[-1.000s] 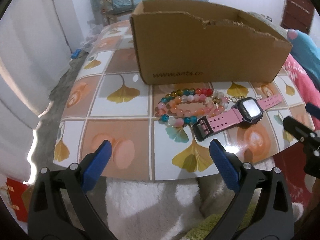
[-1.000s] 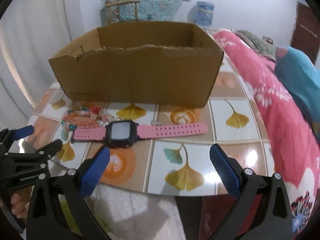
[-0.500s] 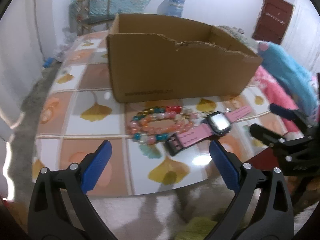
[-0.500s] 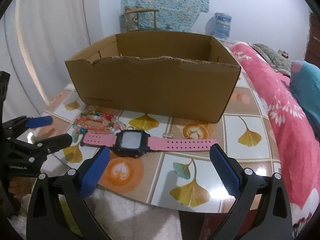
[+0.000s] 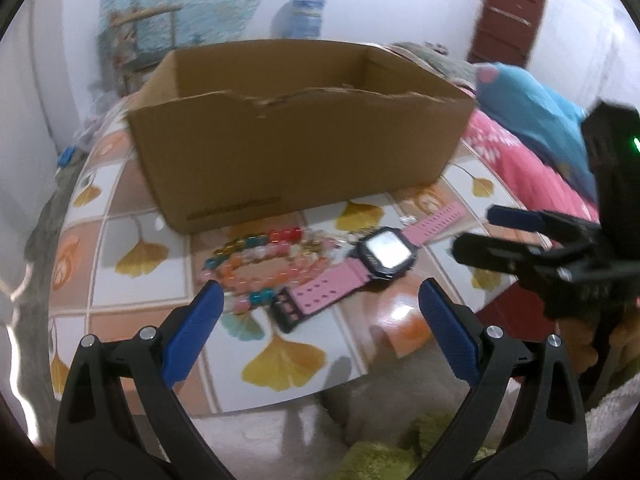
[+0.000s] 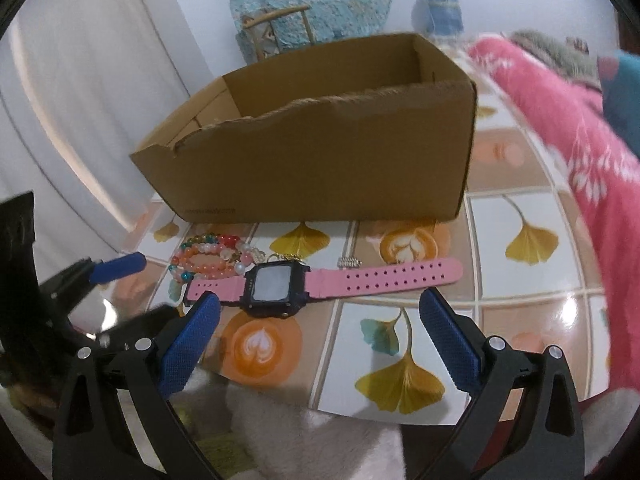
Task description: Organize jewelry
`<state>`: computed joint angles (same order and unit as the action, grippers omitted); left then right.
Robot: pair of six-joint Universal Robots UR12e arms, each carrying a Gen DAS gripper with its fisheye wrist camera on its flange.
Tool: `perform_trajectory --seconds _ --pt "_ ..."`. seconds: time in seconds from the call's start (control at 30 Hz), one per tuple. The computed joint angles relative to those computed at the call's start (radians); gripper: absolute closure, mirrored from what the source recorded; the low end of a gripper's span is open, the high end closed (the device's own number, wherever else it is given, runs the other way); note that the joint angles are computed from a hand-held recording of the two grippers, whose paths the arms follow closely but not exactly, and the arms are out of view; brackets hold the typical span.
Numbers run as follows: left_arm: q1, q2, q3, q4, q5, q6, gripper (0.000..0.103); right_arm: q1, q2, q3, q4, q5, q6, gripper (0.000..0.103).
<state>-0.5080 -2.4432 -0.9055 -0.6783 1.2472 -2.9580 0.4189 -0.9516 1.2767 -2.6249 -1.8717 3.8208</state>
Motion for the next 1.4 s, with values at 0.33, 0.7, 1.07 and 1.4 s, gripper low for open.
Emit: perform_trajectory --seconds 0.33,0.7,1.07,1.4 --pt "-0.029 -0.012 0.02 -0.033 0.035 0.144 0.037 -0.036 -0.017 0.061 -0.088 0.132 0.065 0.007" --pt "-0.05 -0.089 0.165 -0.168 0.028 0.323 0.046 -0.056 -0.013 0.078 -0.103 0.196 0.113 0.041" --pt "-0.059 -0.159 0.323 -0.362 0.072 0.324 0.05 -0.055 -0.007 0.075 -0.107 0.18 0.113 0.054" --pt "-0.063 -0.17 0.349 -0.392 0.087 0.334 0.062 -0.059 -0.014 0.1 -0.15 0.187 0.128 0.056"
